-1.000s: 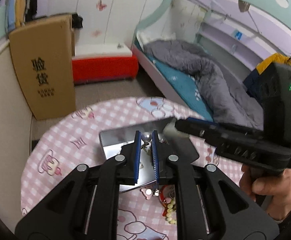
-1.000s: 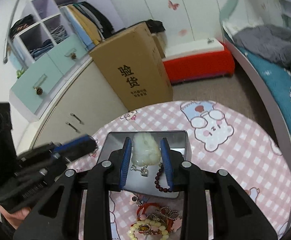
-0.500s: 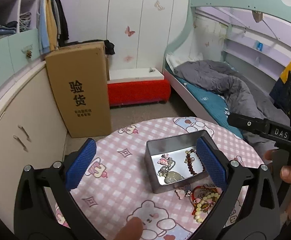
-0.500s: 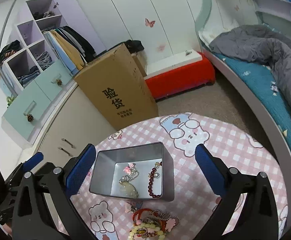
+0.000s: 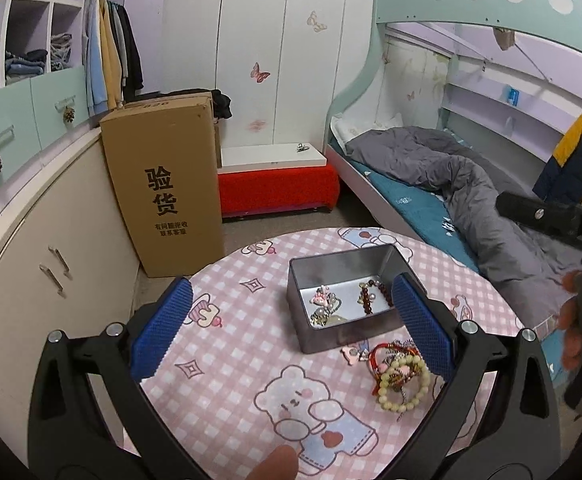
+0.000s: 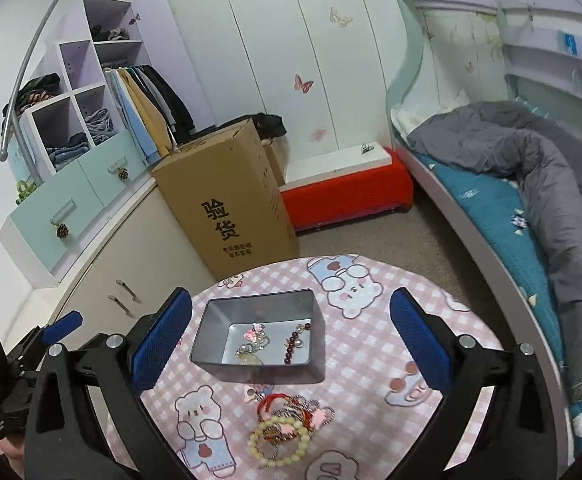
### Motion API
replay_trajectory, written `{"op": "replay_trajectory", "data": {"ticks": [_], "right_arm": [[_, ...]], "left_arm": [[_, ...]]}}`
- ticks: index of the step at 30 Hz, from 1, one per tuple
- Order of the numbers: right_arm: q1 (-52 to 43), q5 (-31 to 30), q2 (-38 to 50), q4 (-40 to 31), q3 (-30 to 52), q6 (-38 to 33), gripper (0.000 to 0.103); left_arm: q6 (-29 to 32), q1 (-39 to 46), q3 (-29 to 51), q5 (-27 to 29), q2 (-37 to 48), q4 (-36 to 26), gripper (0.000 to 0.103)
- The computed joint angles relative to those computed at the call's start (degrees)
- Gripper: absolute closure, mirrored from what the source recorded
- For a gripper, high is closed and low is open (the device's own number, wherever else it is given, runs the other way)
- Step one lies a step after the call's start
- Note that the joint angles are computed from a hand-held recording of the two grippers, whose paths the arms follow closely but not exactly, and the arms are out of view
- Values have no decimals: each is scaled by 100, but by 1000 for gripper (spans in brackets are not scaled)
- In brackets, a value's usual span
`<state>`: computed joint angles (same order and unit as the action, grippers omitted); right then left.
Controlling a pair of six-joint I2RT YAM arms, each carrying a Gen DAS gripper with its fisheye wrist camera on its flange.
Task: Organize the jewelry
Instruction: 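Withdraw both tools from the tin box toward the remaining bracelets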
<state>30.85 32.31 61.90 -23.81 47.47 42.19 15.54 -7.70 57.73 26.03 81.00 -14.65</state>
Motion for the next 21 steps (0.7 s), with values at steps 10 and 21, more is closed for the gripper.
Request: {"op": "replay_trajectory", "data": {"ticks": [10,21], "right_arm": [[1259,1280,-256,-1171,-300,1353,7],[1945,1219,-316,-1710,-1018,3018,7]], "left_arm": [[433,-119,-857,33,-392,-22,6],[563,-720,-1668,-493,-151,485,6]]}}
